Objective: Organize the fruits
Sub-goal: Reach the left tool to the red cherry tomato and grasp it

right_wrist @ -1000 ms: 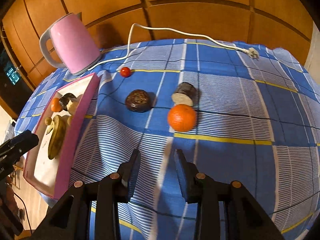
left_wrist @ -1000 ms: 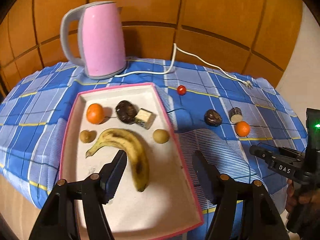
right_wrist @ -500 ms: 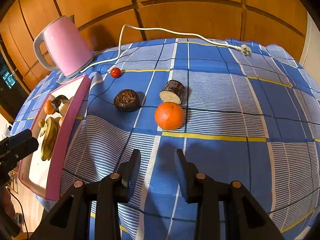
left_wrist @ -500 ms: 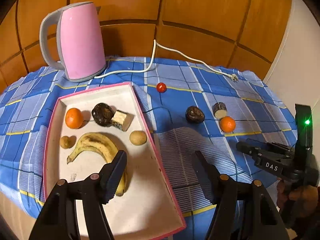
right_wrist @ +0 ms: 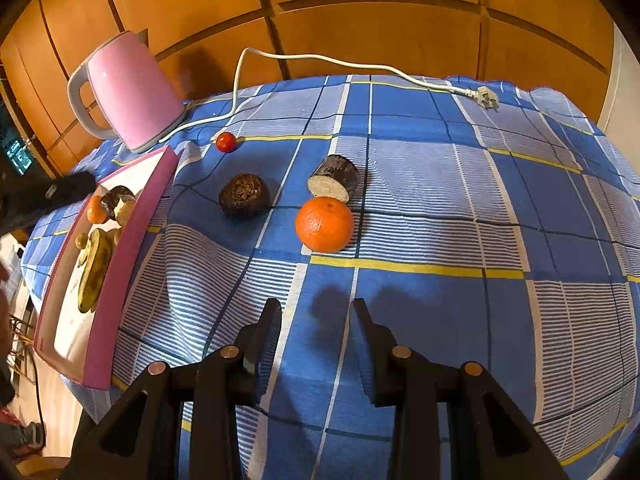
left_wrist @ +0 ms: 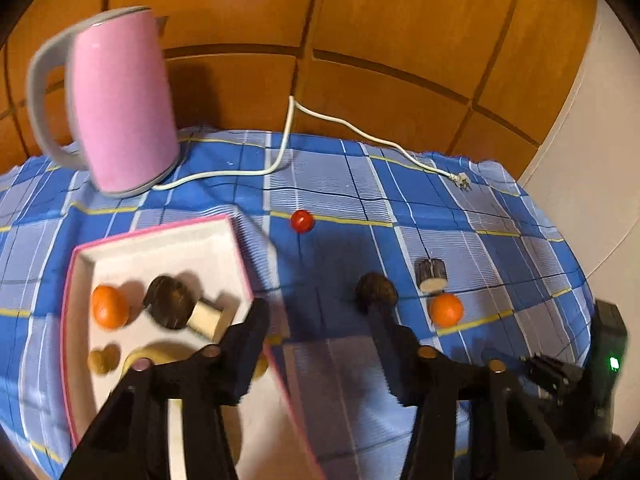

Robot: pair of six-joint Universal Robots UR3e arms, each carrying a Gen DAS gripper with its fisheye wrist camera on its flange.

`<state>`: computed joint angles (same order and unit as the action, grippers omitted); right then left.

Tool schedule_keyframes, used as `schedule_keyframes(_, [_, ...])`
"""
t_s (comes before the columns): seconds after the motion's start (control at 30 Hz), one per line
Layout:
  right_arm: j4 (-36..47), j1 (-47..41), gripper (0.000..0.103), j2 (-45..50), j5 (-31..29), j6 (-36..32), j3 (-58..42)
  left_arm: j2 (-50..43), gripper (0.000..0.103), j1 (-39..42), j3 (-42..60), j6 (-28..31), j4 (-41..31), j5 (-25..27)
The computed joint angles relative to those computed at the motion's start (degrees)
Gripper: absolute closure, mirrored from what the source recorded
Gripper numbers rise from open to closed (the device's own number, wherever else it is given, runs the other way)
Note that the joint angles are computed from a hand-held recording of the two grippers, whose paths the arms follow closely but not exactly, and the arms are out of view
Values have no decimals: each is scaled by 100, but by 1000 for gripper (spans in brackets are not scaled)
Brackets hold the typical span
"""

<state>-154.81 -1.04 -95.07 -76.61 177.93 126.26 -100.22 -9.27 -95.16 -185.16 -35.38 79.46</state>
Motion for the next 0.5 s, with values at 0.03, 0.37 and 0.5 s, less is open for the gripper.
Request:
schedule_keyframes(0.03, [-12, -7, 68, -10, 16, -22, 25, -227, 71, -16, 241, 35, -35, -28])
schedule_keyframes(0.37, [-4, -93, 68, 56, 177, -220, 86, -1905, 78, -74, 2222, -332, -589, 30])
schedule_keyframes(0.5, [12, -147, 68, 99, 251, -366, 112, -2660, 64, -85, 3326, -491, -1200, 107])
